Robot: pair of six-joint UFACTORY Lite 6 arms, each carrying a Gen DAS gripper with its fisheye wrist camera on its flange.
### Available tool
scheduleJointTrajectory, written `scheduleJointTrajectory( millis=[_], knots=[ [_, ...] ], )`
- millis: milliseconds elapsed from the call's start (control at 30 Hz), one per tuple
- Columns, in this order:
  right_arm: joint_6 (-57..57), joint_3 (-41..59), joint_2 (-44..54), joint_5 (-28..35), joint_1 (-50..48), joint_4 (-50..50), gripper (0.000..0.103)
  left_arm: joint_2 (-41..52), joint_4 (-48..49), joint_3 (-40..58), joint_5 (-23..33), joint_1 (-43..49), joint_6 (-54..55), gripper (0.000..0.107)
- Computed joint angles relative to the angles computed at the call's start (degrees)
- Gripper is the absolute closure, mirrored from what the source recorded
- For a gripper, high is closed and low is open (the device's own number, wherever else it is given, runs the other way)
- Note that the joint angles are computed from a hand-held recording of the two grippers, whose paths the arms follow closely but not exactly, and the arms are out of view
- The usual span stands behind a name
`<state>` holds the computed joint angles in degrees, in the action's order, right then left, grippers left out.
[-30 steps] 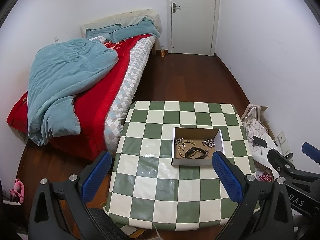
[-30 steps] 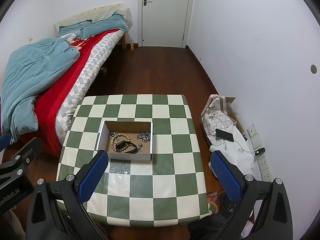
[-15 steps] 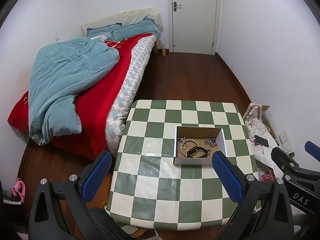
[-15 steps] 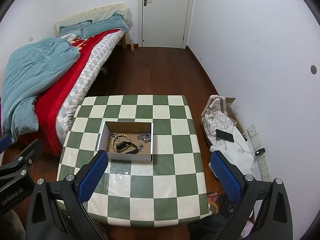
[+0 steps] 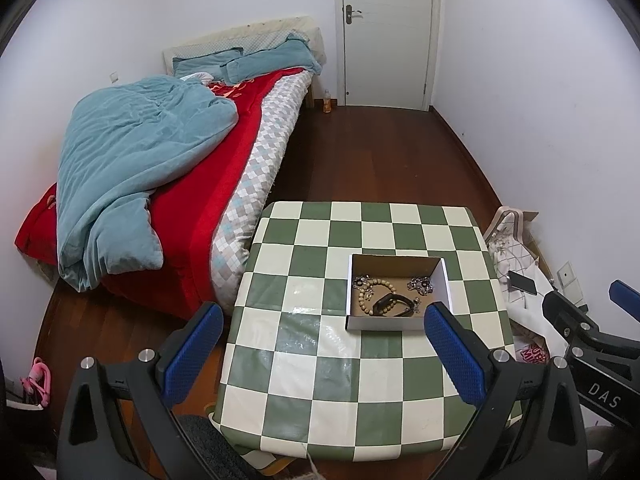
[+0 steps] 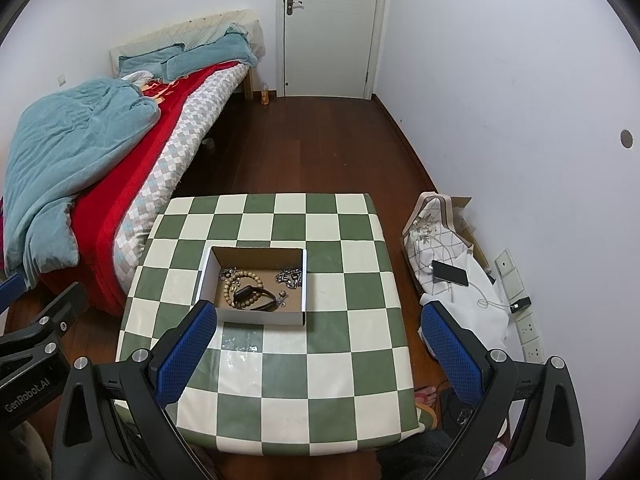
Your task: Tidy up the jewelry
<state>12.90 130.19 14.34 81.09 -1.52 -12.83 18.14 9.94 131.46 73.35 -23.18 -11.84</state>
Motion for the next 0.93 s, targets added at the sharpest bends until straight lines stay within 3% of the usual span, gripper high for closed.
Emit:
scheduleJointTrajectory(
  millis=[600, 933],
  knots=[
    [-0.2, 4.6, 2.4, 2.0, 0.2, 0.3, 0.000, 3.1, 0.5, 6.7, 3.3, -0.4, 0.5, 0.004],
    [-0.3, 6.3, 3.2, 2.8, 0.5, 0.2, 0.000, 2.2, 0.5, 5.5, 3.0, -0.4, 0.2, 0.004]
  ],
)
